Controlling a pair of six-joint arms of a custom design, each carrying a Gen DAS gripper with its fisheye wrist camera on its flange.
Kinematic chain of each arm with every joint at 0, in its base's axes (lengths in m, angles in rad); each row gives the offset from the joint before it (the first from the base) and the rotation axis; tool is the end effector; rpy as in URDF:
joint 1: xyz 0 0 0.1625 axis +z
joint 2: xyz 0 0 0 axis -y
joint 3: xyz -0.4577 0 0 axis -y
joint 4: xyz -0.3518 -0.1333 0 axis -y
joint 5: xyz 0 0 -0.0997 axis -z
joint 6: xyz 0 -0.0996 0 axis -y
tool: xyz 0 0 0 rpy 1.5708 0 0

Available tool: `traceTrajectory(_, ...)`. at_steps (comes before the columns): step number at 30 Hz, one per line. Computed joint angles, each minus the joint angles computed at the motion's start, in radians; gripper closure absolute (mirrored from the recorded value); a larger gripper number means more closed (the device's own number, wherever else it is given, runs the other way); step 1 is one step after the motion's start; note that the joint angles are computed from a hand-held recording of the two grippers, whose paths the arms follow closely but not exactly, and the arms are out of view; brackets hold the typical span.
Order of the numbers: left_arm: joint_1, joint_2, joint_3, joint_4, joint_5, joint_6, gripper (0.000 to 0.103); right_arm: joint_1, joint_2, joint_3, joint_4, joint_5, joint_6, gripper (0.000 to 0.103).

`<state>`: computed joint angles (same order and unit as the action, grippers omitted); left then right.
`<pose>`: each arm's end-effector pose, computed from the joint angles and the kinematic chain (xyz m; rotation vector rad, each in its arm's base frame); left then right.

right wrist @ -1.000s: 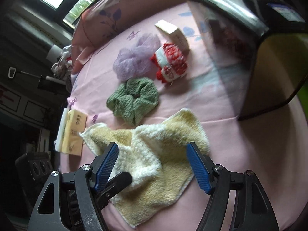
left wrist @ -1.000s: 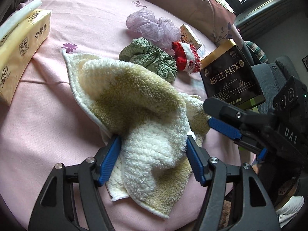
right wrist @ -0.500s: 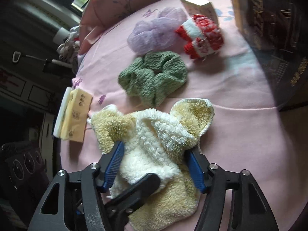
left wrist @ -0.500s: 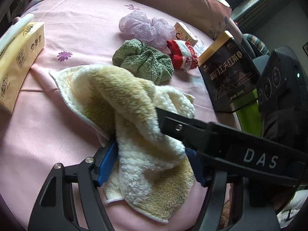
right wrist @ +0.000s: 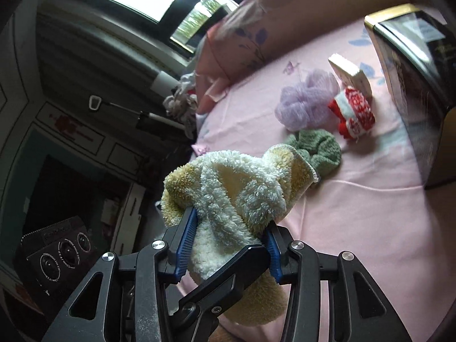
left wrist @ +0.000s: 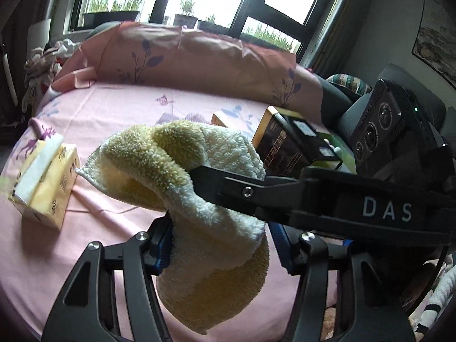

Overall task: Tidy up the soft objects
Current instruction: 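Lift and carry the yellow towel with both tools over the green box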

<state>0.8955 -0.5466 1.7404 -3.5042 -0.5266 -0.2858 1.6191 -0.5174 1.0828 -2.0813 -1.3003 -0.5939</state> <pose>-0.2213 -0.6273 0.1035 -0.0552 2.2336 -1.3296 0.1978 -0.7805 0.0991 -0.8945 2.7232 -0.0293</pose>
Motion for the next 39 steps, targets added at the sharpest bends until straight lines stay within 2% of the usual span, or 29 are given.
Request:
traceTrajectory(2,-0.021,0.028,-0.038,-0.061,0.03,0.083,0.047,-0.008,-0.022,0.005,0.001,0.053,-0.02,0.056)
traceTrajectory(5,-0.039,0.047,-0.086,-0.084,0.027,0.178,0.047,-0.016,-0.057,0.028,-0.036,0.092,-0.039,0.056)
traceTrajectory(14,-0.068,0.102,-0.22,-0.091,-0.063,0.367,0.047,-0.052,-0.158,0.109,-0.215,0.168,-0.039,0.056)
traceTrajectory(21,-0.075,0.151,-0.368,-0.006,-0.138,0.43,0.047,-0.079,-0.189,0.09,-0.297,0.222,0.008,0.056)
traceTrajectory(23,-0.075,0.173,-0.42,0.014,-0.168,0.449,0.047,-0.08,-0.195,0.072,-0.31,0.216,-0.012,0.056)
traceTrajectory(26,-0.064,0.197,-0.488,0.072,-0.241,0.453,0.047,-0.08,-0.217,0.123,-0.48,0.18,-0.034,0.056)
traceTrajectory(28,-0.051,0.205,-0.518,0.12,-0.295,0.45,0.047,-0.092,-0.216,0.119,-0.511,0.192,-0.025,0.056)
traceTrajectory(32,-0.036,0.251,-0.61,0.227,-0.337,0.463,0.047,-0.118,-0.195,0.08,-0.517,0.18,0.037,0.056)
traceTrajectory(39,-0.001,0.329,-0.782,0.418,-0.456,0.459,0.047,-0.158,-0.165,0.025,-0.579,0.154,0.185,0.056)
